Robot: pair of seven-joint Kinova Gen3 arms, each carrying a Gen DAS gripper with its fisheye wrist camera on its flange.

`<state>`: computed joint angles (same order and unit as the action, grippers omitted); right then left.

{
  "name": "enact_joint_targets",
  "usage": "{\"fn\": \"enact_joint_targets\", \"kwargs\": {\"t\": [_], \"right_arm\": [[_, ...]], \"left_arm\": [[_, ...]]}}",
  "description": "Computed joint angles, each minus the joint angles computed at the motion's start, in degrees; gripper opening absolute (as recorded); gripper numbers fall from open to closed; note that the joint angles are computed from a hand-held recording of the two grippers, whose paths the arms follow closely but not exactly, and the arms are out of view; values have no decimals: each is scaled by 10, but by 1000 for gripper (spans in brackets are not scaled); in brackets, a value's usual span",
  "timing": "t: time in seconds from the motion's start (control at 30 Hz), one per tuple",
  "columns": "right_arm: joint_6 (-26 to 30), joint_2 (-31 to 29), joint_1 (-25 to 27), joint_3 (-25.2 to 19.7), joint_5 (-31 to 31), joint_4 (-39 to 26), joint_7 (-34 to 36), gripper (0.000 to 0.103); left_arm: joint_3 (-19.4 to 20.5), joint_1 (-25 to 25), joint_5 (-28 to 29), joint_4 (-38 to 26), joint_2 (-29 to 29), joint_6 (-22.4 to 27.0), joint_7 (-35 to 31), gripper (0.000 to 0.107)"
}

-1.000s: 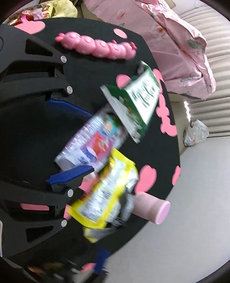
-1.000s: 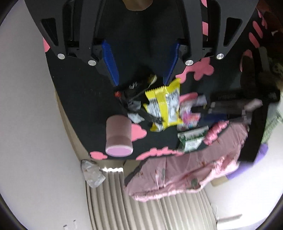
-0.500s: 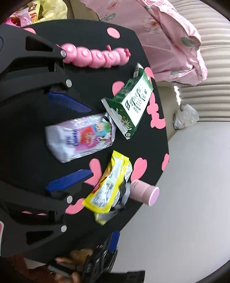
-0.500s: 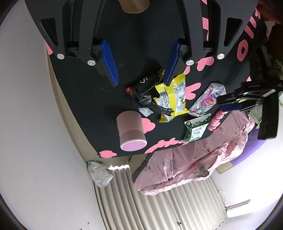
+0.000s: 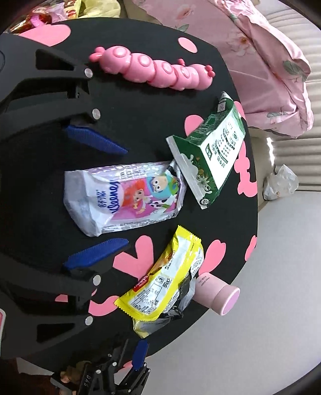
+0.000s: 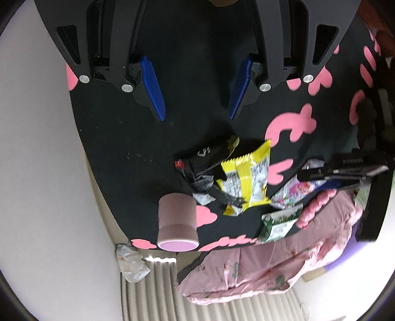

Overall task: Collect trash
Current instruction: 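Grasp the pink cartoon wrapper with the left tool while the right tool grasps the black wrapper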

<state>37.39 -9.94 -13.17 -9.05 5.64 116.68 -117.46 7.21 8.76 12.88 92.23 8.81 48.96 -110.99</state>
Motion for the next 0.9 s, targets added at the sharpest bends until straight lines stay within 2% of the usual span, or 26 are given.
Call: {"fn": "enact_joint_targets", "kwargs": {"t": [0.03, 0.07, 0.17, 0.23, 0.27, 0.37, 0.5, 0.6, 0.63, 0.67, 0.73, 0.8, 0.9], "right_arm": [[1, -6, -1, 5, -8, 2, 6, 51], [-8, -16, -3, 14, -24, 9, 16, 51], [-63, -51, 1, 37, -65, 34, 39, 51], [-95, -57, -14, 73, -101, 37, 78, 51], [-99, -50, -18, 81, -109, 30, 94, 51], [-91, -4, 3, 67, -103, -8, 117, 51], [-60, 61, 11, 62, -112, -48, 147, 50], [-56, 81, 19, 48, -92, -52, 142, 39], [-62, 77, 14, 53, -100, -47, 150, 25], [-66, 73, 7, 60, -104, -43, 152, 25], [-79, 58, 18, 42, -86, -33, 133, 21], [-76, 39, 47, -6, -39, -29, 93, 21], [-63, 3, 62, -52, 31, -32, 29, 21]], "left_arm": [[0, -4, 8, 5, -4, -3, -7, 64], [-1, -10, 21, 11, -8, -7, -13, 58], [-5, -39, 79, 26, -15, -12, -37, 43], [-12, -51, 110, 33, -16, -12, -51, 34], [-12, -53, 118, 33, -16, -10, -55, 30], [-12, -54, 125, 39, -20, -16, -63, 27], [-9, -49, 127, 53, -32, -27, -86, 25], [-10, -45, 129, 60, -39, -28, -102, 22], [-10, -44, 131, 62, -41, -29, -105, 22], [-11, -44, 132, 64, -43, -29, -108, 21], [-15, -45, 139, 67, -46, -25, -109, 17], [-19, -50, 154, 75, -55, -23, -116, 15], [-29, -60, 194, 88, -75, -4, -152, 15]]}}
